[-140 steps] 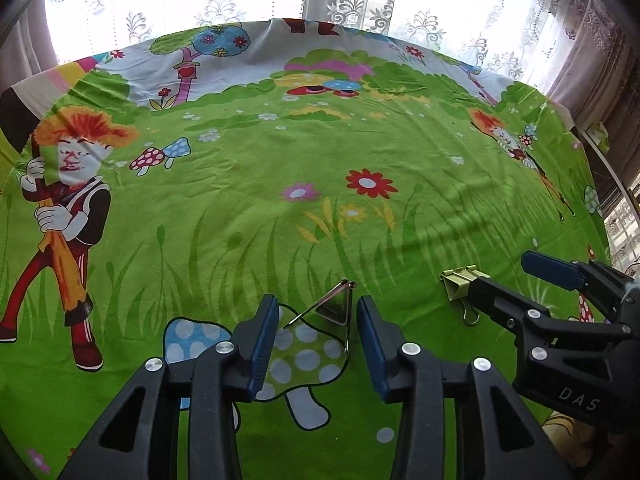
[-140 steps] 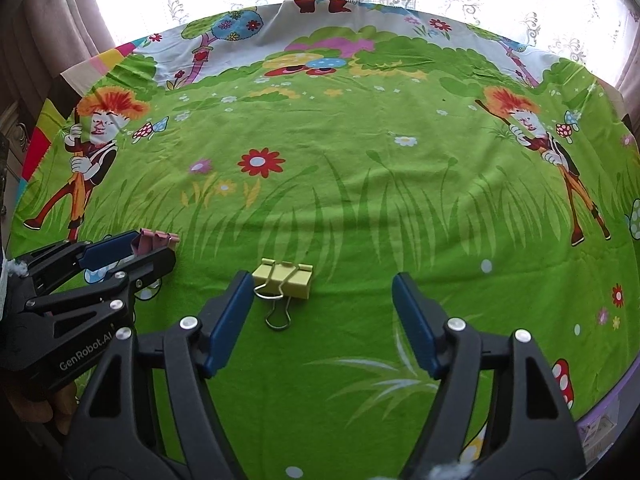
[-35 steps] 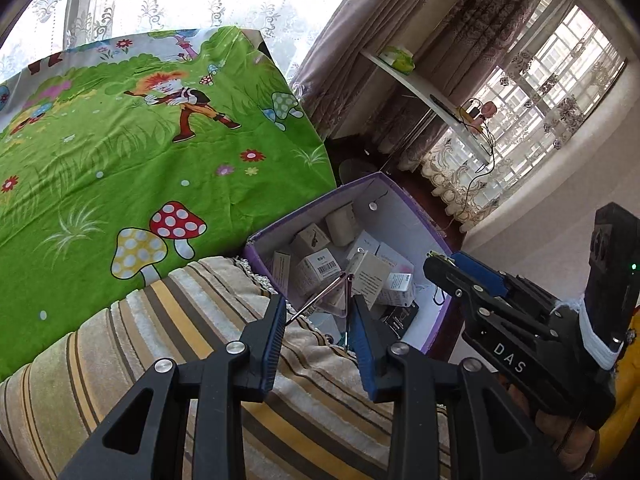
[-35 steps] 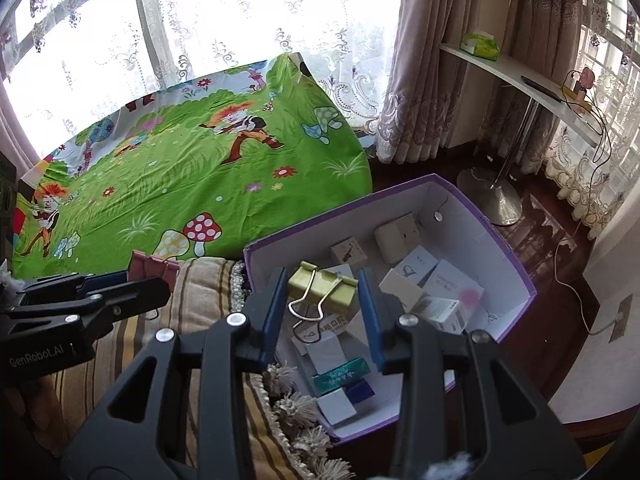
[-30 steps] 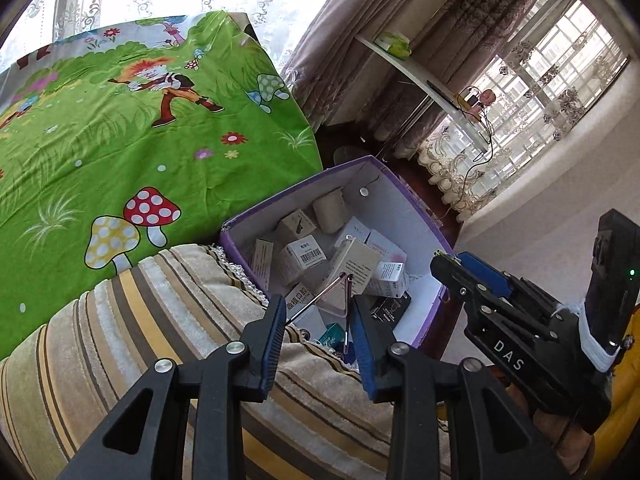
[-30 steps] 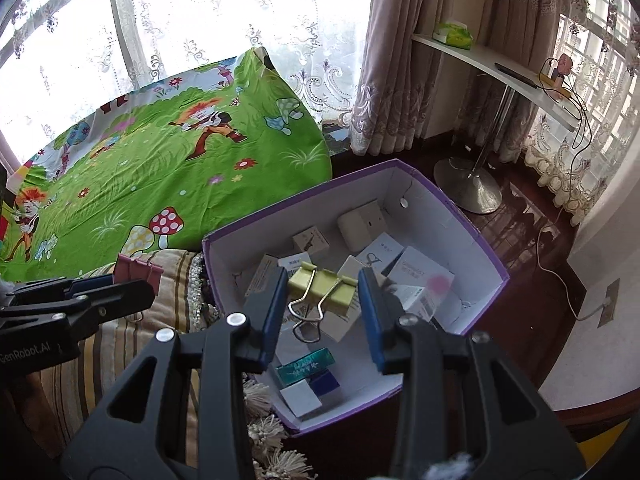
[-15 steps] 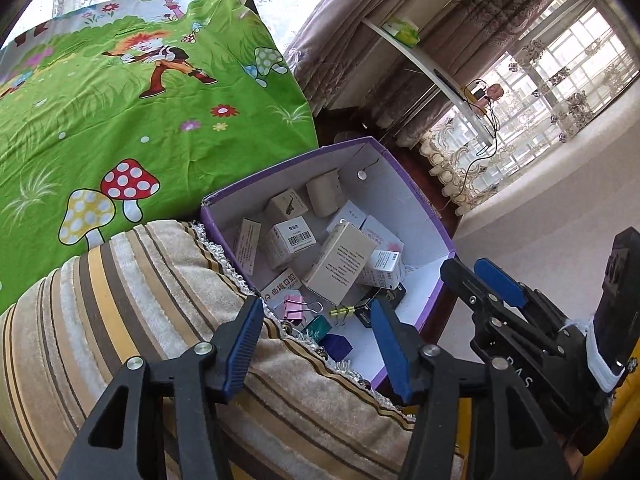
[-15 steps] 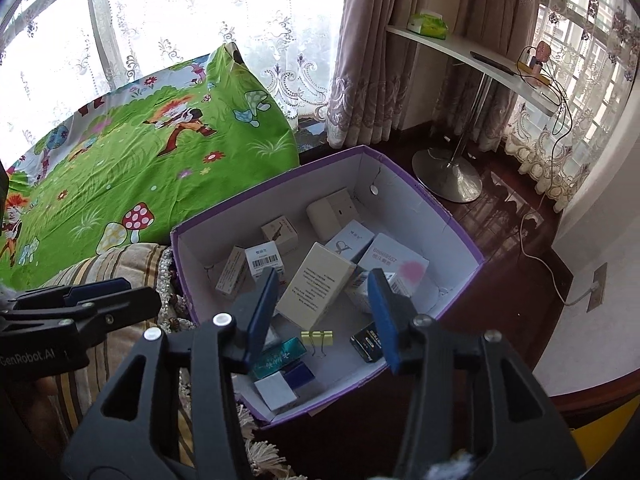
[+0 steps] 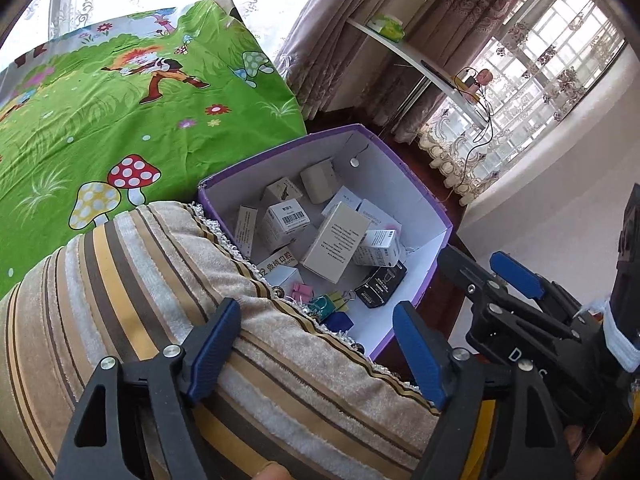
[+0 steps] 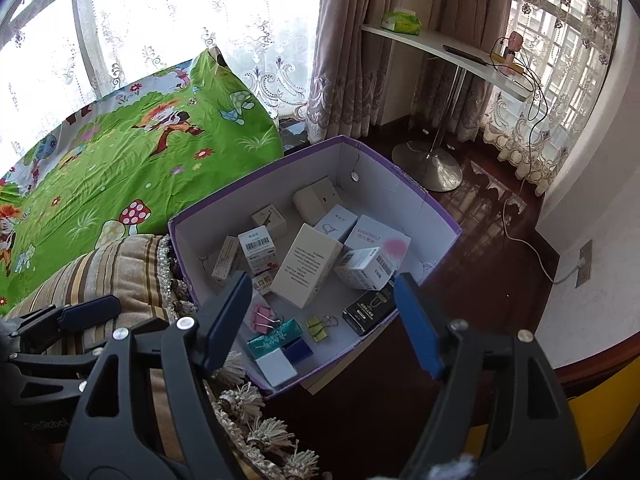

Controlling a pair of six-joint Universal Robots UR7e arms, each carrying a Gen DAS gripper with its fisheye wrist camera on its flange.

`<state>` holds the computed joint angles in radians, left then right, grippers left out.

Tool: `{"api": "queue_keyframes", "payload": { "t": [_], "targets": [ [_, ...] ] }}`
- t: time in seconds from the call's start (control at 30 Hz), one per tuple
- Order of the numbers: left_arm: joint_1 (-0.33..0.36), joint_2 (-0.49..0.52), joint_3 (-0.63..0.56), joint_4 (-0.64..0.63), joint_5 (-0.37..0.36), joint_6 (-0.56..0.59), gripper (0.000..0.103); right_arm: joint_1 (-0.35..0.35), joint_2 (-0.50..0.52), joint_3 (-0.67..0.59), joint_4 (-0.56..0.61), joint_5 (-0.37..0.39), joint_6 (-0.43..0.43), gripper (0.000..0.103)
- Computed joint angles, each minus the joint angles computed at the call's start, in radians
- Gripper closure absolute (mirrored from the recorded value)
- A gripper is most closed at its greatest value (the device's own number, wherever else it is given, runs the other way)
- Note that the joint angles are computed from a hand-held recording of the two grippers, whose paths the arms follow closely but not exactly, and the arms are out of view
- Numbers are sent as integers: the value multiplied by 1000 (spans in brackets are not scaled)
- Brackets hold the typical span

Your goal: Organize rigid objects

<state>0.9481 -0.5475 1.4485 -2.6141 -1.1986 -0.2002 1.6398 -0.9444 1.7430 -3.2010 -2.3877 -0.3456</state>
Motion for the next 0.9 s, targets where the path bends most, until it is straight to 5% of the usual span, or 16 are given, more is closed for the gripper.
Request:
{"api": "queue_keyframes", "payload": {
  "t": [0.9],
  "targets": [
    [-16,24,-18,10,76,28,18,-6,5,-6,1,-12,-7,27]
  ]
}}
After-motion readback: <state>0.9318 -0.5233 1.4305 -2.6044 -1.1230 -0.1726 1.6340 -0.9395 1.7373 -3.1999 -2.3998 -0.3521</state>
